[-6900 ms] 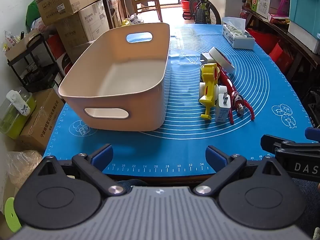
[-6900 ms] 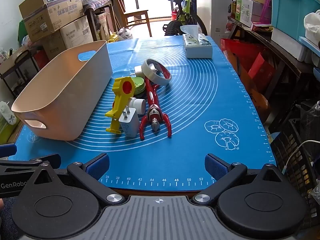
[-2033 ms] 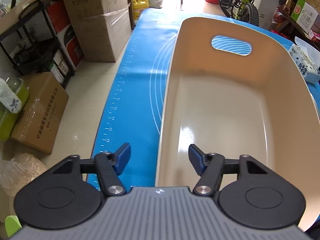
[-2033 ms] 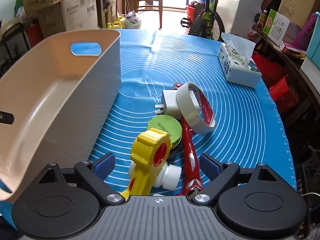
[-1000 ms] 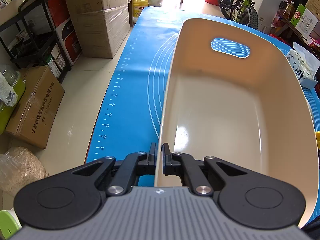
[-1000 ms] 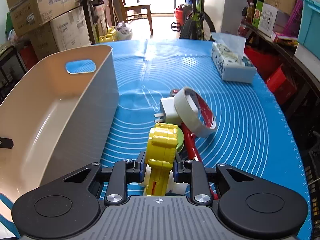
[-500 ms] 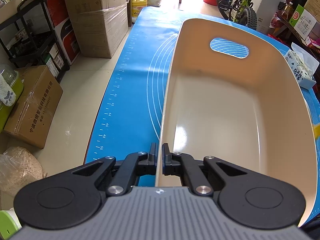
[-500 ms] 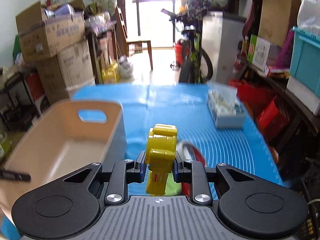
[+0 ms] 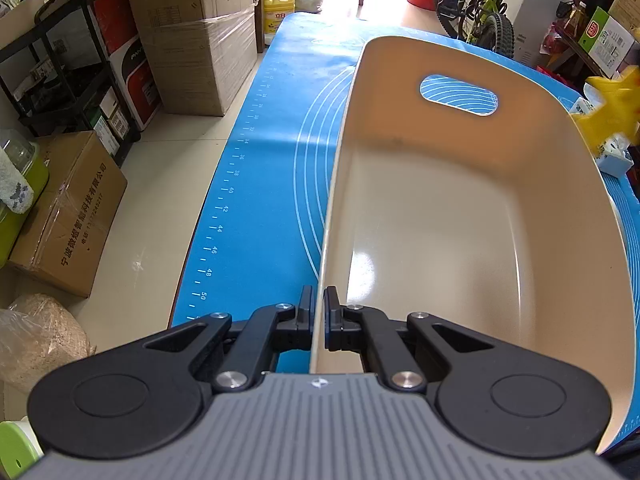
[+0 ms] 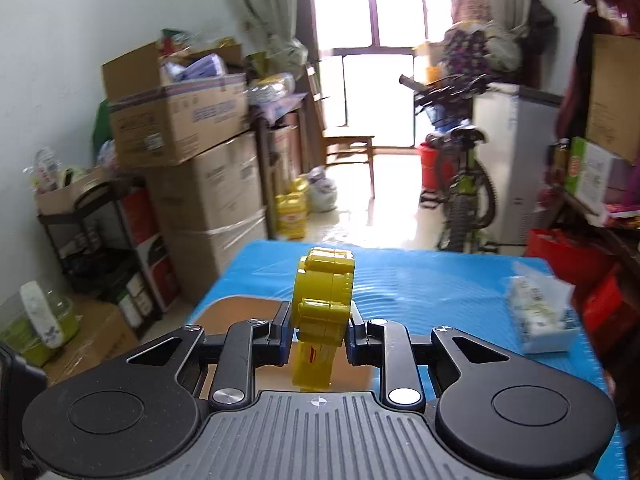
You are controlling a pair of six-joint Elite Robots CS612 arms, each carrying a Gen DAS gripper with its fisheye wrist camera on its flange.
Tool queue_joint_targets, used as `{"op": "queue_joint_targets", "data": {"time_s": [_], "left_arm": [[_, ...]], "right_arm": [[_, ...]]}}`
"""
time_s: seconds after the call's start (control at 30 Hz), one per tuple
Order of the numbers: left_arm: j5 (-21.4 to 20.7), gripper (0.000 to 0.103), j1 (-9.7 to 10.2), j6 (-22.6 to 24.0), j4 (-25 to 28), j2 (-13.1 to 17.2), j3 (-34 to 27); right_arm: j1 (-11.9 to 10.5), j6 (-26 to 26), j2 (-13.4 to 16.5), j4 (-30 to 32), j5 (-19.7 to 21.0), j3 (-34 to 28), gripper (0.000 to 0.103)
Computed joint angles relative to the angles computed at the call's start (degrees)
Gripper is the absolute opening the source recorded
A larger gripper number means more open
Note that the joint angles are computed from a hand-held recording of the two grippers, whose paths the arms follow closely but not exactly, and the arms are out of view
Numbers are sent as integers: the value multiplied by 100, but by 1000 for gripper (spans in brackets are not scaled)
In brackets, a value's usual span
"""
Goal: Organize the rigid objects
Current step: 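Carry the yellow toy part into the basket and release it with the right tool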
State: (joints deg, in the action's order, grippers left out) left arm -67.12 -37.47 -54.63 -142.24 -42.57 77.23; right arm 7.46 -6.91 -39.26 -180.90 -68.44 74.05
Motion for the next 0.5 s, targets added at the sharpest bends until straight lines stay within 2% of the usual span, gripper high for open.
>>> {"op": "queue_joint_targets", "data": {"time_s": [0.23, 0.5], "left_arm": [[-3, 5, 0, -6, 1, 3, -4], [-27, 5, 5, -2, -59, 2, 15]], "right_arm": [[180, -299, 178, 1147, 26, -239, 33], [358, -854, 328, 2599, -515, -497, 33]]}}
